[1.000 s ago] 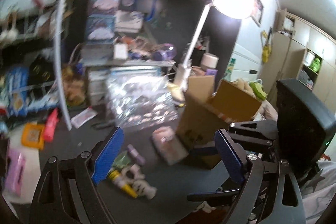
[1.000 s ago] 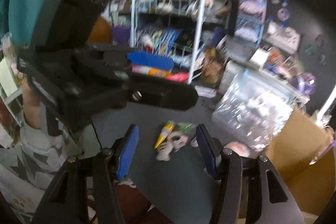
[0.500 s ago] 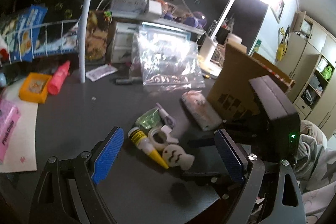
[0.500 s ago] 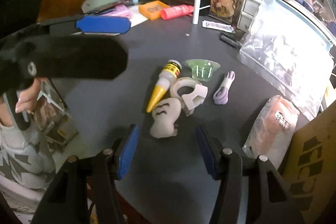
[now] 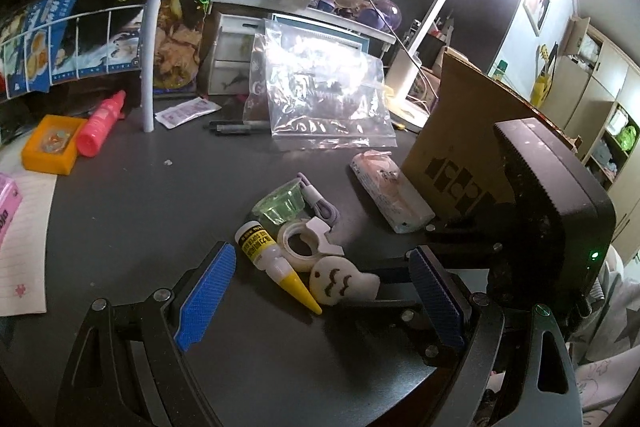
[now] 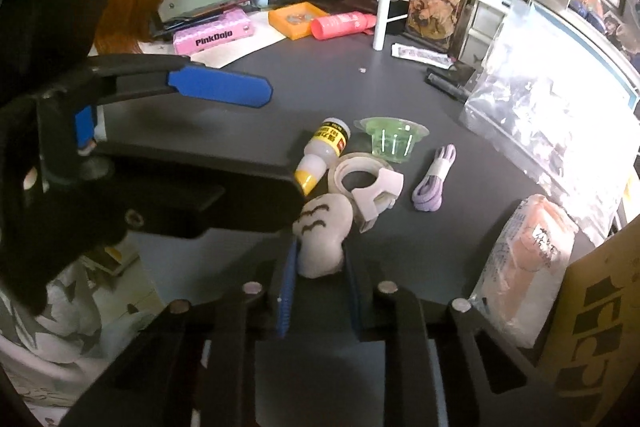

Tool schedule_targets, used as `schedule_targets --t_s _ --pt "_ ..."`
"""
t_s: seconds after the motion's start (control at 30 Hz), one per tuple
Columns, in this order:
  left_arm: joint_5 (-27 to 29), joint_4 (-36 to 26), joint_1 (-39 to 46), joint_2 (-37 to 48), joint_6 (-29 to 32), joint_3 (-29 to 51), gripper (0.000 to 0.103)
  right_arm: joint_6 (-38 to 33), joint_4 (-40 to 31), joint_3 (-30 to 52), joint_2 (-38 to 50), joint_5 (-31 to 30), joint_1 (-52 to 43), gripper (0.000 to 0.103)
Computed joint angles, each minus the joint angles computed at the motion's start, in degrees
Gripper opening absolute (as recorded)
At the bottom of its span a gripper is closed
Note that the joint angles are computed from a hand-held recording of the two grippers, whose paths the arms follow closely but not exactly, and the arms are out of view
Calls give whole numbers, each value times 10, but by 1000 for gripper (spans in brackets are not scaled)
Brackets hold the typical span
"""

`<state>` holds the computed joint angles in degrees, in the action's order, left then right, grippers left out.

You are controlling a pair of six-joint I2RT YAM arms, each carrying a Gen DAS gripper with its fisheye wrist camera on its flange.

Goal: Organize objects
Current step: 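Move the right tool back to the white ghost-shaped plush, then close the right tool on the white ghost-shaped plush and lift it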

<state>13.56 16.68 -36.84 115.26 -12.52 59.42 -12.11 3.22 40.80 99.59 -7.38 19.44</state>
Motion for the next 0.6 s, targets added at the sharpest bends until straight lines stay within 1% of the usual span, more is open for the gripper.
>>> schedule_targets --t_s 0.23,0.6 --pt "0 -10 -9 -1 1 8 87 -6 21 -35 -39 -11 -5 17" --pt "6 -21 -27 -18 5 14 87 -13 41 -90 -137 -25 -10 17"
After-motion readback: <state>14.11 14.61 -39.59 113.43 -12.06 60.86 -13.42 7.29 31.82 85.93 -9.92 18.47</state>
